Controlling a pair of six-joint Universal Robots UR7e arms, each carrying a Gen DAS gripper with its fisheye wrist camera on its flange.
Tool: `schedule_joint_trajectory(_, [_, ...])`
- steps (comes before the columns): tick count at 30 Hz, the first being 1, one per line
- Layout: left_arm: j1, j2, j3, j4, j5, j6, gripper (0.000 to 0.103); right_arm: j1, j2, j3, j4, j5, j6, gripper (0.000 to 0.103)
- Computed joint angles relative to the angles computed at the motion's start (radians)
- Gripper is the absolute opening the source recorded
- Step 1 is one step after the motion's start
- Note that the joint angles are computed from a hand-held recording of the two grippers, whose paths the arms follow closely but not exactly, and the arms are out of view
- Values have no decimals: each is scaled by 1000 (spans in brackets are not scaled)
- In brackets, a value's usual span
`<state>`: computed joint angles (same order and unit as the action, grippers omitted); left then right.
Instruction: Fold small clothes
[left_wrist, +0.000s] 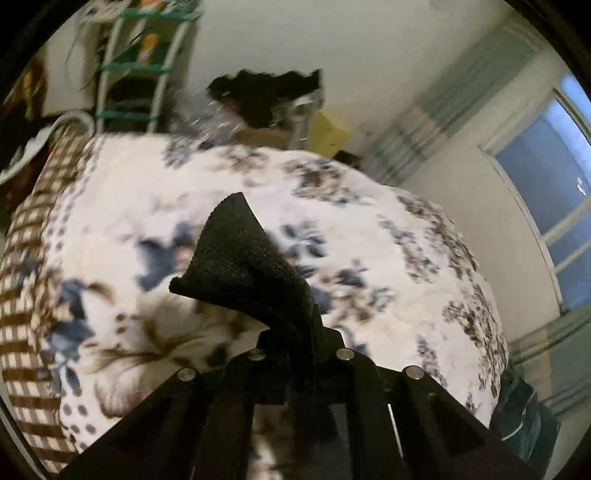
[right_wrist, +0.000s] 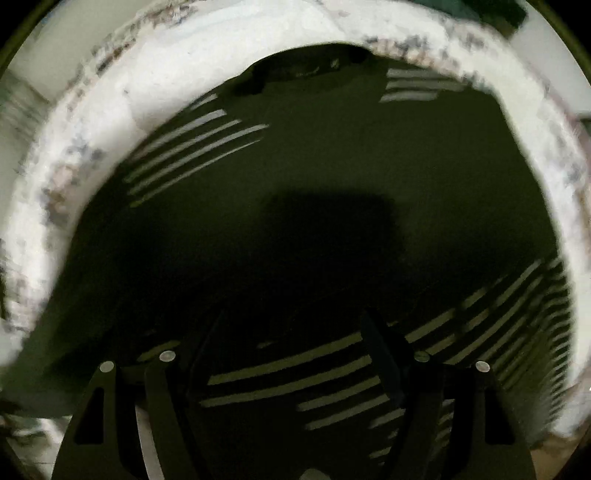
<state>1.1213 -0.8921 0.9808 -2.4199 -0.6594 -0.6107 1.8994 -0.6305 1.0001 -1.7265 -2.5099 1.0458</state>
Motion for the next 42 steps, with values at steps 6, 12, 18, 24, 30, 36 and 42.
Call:
schedule_joint_trajectory(6, [-87, 114, -188, 52, 26, 164, 5, -25, -33, -23, 48, -33, -45, 100])
schedule_joint_trajectory(12, [-189, 254, -365, 124, -17, 308, 5, -70, -212, 173, -164, 23, -125, 100])
schedule_joint_trajectory(18, [-288, 442, -510, 292, -174, 302, 5, -147, -457, 399, -260, 117, -125, 100])
schedule_joint_trajectory(24, [-356, 634, -574, 453, -367, 185, 5, -234, -689, 538, -218, 123, -125, 100])
schedule_joint_trajectory(30, [-416, 795, -671, 572, -472, 153, 6, -331, -826, 572, -168, 158, -209, 100])
schedule_joint_trajectory(36, [-480, 851, -686, 786, -322, 193, 21, -426, -902, 561, -162, 334, -364, 100])
schedule_joint_trajectory(42, [-508, 615, -257, 654, -278, 234, 102, -490, -910, 505, -189, 553, -502, 38])
